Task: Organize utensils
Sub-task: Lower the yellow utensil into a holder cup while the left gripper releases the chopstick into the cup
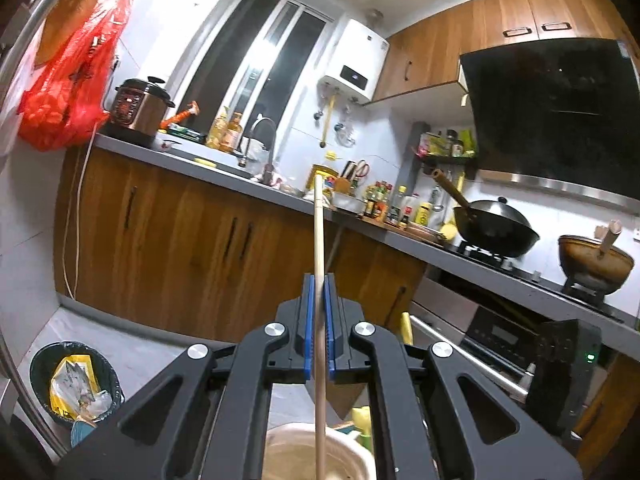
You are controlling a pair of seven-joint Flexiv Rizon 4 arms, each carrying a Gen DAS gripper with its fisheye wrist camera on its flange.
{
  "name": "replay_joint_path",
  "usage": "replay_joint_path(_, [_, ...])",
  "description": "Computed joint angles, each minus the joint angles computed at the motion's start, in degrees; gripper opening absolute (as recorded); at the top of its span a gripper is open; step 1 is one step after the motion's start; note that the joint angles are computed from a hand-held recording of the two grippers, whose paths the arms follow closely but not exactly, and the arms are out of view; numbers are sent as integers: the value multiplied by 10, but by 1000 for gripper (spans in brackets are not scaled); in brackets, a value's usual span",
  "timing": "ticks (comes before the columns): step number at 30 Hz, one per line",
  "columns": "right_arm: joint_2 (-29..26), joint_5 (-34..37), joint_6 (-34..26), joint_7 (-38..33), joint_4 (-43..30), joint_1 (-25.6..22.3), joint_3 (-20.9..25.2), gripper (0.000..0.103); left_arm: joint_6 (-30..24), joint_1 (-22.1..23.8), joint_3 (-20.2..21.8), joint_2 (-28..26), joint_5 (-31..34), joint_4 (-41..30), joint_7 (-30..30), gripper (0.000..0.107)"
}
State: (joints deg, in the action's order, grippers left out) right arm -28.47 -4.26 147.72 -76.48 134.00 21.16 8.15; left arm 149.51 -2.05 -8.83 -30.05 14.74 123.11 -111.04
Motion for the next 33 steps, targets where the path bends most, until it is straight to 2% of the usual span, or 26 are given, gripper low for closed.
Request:
replay_joint_path(6, [-12,48,-1,-50,2,34,-12,11,68,-31,12,-45,-29,10,41,5])
replay_joint_path(12, [-5,74,-7,-59,25,41,-5,11,83,-30,7,-48,-24,42,45,5])
replay_joint_path(18, [18,133,-40,-86,40,73,-14,11,87,-47,13,-35,-55,82,67,5])
replay_joint_path(21, [26,177,-62,-118,36,102,-26,11,66,-52,14,-24,-68,91,80,5])
replay_joint_path(25, [23,180,-73,-119,33,98,-22,11,44,-54,13,-15,-74,91,87,5])
replay_joint_path(33, [22,178,-85,-128,32,97,-25,11,51,-55,14,-19,-84,96,85,5])
